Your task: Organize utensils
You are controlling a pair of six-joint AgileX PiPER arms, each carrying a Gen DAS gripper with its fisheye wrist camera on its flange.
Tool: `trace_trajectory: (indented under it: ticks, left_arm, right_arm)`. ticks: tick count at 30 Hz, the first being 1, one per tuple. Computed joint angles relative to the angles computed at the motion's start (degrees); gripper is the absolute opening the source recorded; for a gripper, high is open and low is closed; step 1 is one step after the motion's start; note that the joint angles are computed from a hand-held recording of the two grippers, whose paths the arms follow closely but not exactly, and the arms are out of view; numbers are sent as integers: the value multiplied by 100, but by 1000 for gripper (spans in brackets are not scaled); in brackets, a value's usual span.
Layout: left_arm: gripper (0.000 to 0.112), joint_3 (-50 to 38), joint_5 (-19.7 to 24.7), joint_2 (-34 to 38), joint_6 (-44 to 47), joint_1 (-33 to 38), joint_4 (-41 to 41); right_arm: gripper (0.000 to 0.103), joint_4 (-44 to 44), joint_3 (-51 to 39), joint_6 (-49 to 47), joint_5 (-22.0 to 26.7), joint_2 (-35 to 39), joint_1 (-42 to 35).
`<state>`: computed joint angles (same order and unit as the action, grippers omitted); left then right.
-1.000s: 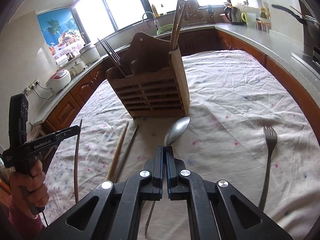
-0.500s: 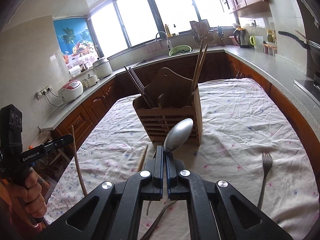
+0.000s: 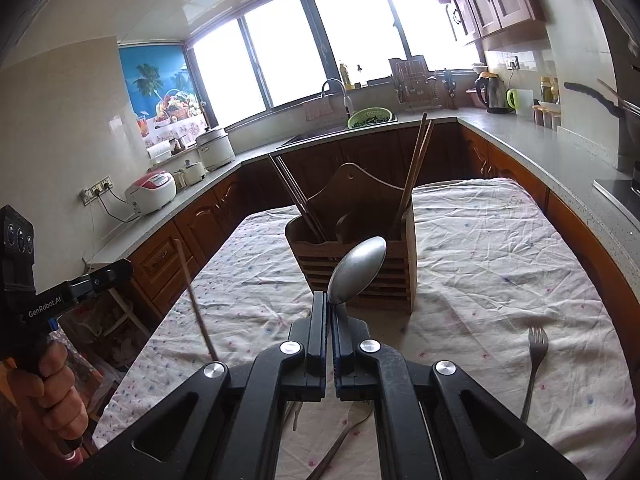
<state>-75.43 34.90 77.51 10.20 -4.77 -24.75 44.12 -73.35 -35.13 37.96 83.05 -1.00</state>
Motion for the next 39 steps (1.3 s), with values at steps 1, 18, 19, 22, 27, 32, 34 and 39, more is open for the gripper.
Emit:
trace_trajectory:
  ticks: [1, 18, 19, 22, 27, 32, 34, 39]
  left_arm:
    - [0, -16, -1, 46, -38, 13, 26]
    - [43, -2612, 1068, 3496, -1791, -187, 1793]
    - [43, -2968, 1236, 3788, -1849, -213, 1874]
    - [40, -3985, 1784, 4562, -2047, -313, 2193]
    - [25, -4769, 2155, 5198, -2180, -546, 2843]
    - [5, -4324, 1835, 4954, -1994, -509, 2662]
    - [5, -3748, 1463, 4579, -1863, -454, 2458]
    - [4, -2529, 783, 3532, -1344, -317, 1614]
  right_arm:
    - [2, 13, -11, -5, 2, 7, 0]
    - [2, 433, -202, -337, 213, 363, -311]
    - [2, 447, -230, -346, 236, 407, -339]
    - [2, 481, -303, -350, 297, 527, -412]
    - [2, 570, -356, -396, 358, 647, -512]
    - [2, 612, -360, -402, 374, 655, -542]
    - [2, 638, -340, -419, 370, 632, -553]
    - [2, 721, -260, -466, 364, 535, -566]
